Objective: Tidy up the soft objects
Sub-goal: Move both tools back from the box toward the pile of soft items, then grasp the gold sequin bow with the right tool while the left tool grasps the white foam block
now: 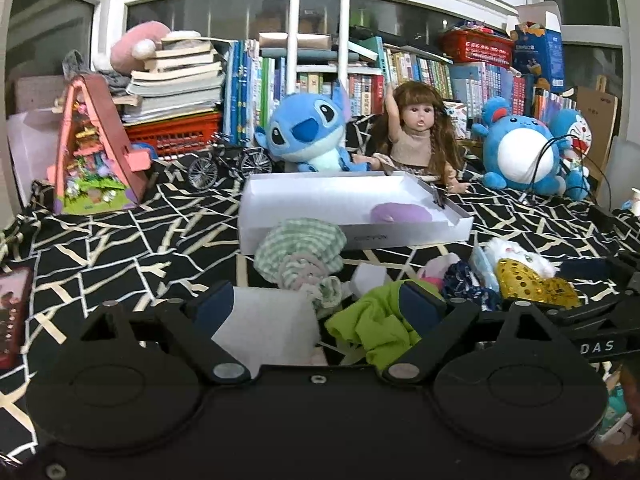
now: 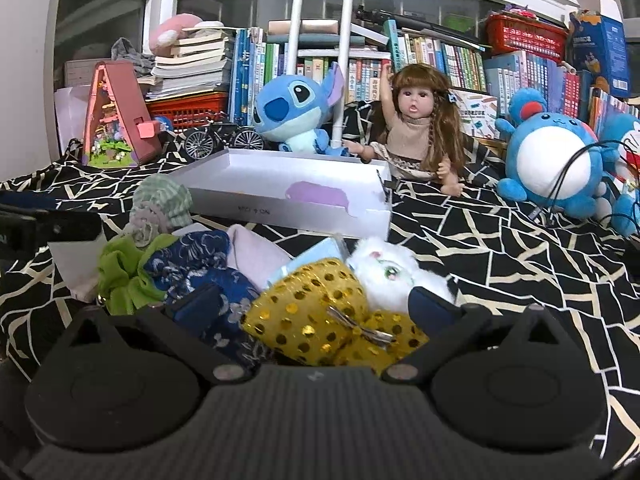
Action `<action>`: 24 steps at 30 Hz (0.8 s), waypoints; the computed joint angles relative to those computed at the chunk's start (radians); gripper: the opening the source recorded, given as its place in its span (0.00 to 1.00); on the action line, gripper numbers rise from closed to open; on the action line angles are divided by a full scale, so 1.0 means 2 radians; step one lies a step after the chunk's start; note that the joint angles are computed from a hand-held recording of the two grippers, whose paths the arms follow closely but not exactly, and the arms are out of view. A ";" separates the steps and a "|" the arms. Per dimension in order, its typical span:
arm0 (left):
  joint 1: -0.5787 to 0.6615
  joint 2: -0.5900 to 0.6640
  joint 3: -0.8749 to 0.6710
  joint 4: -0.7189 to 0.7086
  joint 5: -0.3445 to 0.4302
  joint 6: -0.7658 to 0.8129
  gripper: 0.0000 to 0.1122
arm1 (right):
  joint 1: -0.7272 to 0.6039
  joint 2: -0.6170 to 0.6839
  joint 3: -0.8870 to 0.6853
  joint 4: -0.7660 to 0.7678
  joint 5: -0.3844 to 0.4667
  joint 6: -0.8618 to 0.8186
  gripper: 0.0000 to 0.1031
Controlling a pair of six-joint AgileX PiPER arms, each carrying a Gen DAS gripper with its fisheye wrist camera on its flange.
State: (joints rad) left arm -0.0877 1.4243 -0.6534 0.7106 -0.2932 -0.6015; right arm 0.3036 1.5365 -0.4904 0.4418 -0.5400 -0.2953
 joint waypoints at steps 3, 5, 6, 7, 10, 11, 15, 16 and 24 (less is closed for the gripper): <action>0.006 0.003 0.001 -0.023 0.004 0.021 0.80 | -0.004 0.004 0.001 0.005 -0.001 0.000 1.00; 0.008 0.007 0.000 -0.043 0.010 0.034 0.80 | -0.004 0.007 0.004 0.008 -0.006 0.004 1.00; 0.011 0.010 -0.001 -0.045 0.011 0.035 0.80 | -0.006 0.008 0.005 0.005 -0.008 0.010 1.00; 0.012 0.012 -0.001 -0.051 0.013 0.040 0.80 | -0.008 0.009 0.006 0.003 -0.009 0.015 1.00; 0.015 0.018 -0.001 -0.082 0.016 0.071 0.80 | -0.008 0.012 0.008 0.011 -0.015 0.016 1.00; 0.017 0.019 0.000 -0.089 0.017 0.079 0.80 | -0.009 0.013 0.009 0.010 -0.017 0.020 1.00; 0.021 0.031 -0.005 -0.094 0.022 0.082 0.80 | -0.021 0.016 0.010 -0.009 -0.018 0.051 1.00; 0.022 0.035 -0.007 -0.091 0.022 0.077 0.80 | -0.024 0.019 0.010 -0.013 -0.017 0.056 1.00; 0.023 0.059 -0.019 -0.082 0.033 0.059 0.80 | -0.025 0.039 0.001 -0.012 -0.022 0.060 1.00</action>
